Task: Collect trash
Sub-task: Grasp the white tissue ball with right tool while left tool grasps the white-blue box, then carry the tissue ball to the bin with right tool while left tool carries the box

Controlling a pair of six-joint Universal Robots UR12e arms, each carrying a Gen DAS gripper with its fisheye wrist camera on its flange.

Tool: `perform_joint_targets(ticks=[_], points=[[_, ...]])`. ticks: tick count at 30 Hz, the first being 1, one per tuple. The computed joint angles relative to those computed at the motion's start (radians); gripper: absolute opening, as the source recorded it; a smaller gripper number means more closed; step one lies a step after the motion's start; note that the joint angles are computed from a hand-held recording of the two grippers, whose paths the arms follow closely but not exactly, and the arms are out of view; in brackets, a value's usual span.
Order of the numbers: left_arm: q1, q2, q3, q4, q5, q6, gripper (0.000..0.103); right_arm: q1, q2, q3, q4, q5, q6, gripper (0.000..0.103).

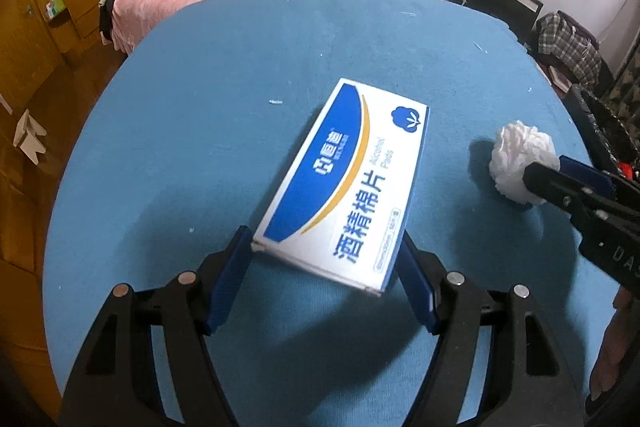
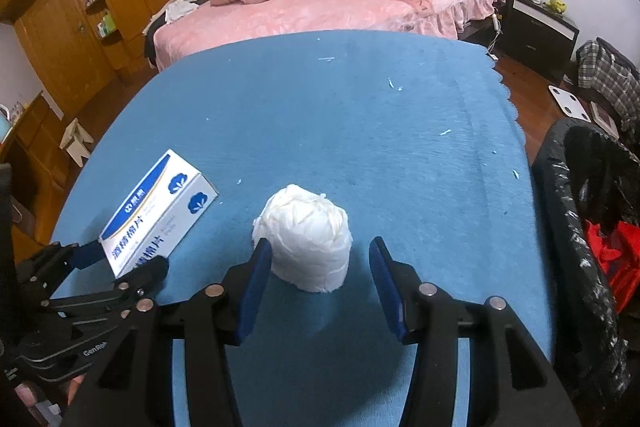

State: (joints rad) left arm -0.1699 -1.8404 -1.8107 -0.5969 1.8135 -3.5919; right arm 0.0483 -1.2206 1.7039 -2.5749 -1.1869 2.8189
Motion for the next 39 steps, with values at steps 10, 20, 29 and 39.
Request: perform_joint_targets(ticks=[10, 20, 29, 39], points=[[0.004, -0.006, 0.002, 0.024, 0.002, -0.003, 0.062, 0.007, 0.011, -0.014, 0.04, 0.03, -0.039, 0.034], [-0.009, 0.022, 0.005, 0.014, 0.055, -0.062, 0.062, 0.006, -0.007, -0.008, 0.046, 0.034, -0.063, 0.027], [-0.044, 0.049, 0.022, -0.026, 0.117, -0.111, 0.062, -0.017, -0.04, -0.001, 0.034, 0.05, -0.071, 0.027], [-0.091, 0.069, 0.056, -0.068, 0.149, -0.154, 0.062, -0.059, -0.088, 0.011, 0.035, 0.085, -0.097, 0.027]])
